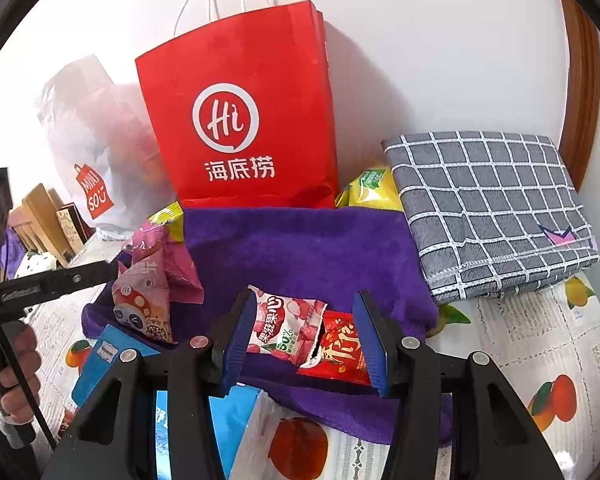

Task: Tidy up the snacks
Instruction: 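Lower both tools onto the towel and open them to release both snacks, then grasp the green snack bag from the pile with the right tool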

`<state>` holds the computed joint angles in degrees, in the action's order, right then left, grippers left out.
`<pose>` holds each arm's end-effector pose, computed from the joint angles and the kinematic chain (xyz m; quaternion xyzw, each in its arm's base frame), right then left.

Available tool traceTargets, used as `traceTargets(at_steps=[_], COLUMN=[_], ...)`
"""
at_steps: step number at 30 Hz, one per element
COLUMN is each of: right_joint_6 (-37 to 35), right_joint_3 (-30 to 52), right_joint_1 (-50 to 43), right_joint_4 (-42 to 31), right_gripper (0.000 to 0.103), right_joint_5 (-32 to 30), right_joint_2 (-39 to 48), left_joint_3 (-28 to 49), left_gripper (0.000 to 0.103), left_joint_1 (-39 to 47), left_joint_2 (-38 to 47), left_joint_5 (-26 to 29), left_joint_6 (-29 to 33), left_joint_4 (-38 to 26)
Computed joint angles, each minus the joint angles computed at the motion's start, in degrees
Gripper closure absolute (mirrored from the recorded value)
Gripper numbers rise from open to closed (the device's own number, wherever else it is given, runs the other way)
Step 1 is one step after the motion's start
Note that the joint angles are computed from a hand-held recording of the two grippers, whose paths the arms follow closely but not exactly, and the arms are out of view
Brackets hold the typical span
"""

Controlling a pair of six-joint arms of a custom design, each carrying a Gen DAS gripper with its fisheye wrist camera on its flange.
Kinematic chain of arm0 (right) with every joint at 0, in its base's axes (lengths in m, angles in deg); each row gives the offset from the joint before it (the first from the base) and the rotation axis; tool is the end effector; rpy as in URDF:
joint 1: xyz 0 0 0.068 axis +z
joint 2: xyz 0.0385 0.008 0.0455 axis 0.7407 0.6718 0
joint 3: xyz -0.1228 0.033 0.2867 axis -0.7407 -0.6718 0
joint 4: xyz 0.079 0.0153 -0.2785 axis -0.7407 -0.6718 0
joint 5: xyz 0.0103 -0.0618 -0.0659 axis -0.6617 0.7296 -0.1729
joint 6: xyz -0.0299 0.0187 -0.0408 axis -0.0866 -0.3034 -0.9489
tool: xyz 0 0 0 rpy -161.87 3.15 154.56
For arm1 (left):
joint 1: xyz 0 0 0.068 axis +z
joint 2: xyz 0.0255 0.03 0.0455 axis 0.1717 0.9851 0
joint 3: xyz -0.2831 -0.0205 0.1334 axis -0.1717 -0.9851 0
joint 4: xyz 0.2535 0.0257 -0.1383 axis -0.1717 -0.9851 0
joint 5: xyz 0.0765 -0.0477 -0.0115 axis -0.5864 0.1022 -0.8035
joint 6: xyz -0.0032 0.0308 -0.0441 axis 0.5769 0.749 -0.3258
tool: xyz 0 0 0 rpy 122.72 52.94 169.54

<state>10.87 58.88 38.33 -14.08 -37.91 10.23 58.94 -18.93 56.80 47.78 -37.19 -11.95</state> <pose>0.2757 -0.0322 0.1857 -0.0963 0.9057 0.1060 0.3989 0.2713 -0.1427 0.2090 -0.0917 0.9213 -0.1386 0.3515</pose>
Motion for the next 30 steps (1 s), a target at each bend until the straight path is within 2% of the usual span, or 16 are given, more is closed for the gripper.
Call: traceTargets(at_steps=[6,11,15,19,21,22,24,27,30], right_joint_6=[-0.1,-0.61,0.66,0.86,-1.48,-2.32,-2.54,-2.45,-0.7], right_joint_3=[-1.72,-3.61,-6.39,-7.81,-9.24,-10.42,-12.86,-14.73,-16.53], right_joint_1=[2.24,3.15,3.37,0.27,-1.06,-1.3,-1.35,-1.4,0.67], right_joint_4=[1.27,0.83,0.08,-8.12,-12.7,-13.97,-16.77,-22.22,-23.99], right_gripper=[0.053,0.053,0.053,0.052,0.05,0.048,0.037,0.036,0.035], right_joint_5=[2.58,2.54,2.96,-1.63,-3.19,-3.03,-2.25,-3.15,-1.94], right_joint_2=[-2.23,-5.59,-9.74,-14.65,-18.52,-21.0,-26.71,-31.23,-33.31], left_joint_3=[-3.2,-4.33,-6.16,-7.69,-8.25,-8.65,-9.03,-9.71,-9.99], left_gripper=[0.035,0.034,0.032,0.031,0.031,0.031,0.031,0.031,0.03], left_joint_1=[-1.19,-2.89,-3.37,-4.07,-4.31,-4.35,-4.52,-4.7,-5.22], left_joint_2=[-2.36,-3.49,-5.47,-7.04,-7.69,-8.18,-8.9,-10.25,-11.09], left_joint_5=[0.32,-1.51,-0.75,-0.56,-0.18,0.25,0.41,1.34,1.35], left_joint_6=[0.17,0.91,0.92,1.45,1.41,1.51,1.27,1.12,1.25], left_joint_4=[-0.96,-2.94,-2.91,-2.96,-3.07,-2.89,-2.93,-2.66,-2.67])
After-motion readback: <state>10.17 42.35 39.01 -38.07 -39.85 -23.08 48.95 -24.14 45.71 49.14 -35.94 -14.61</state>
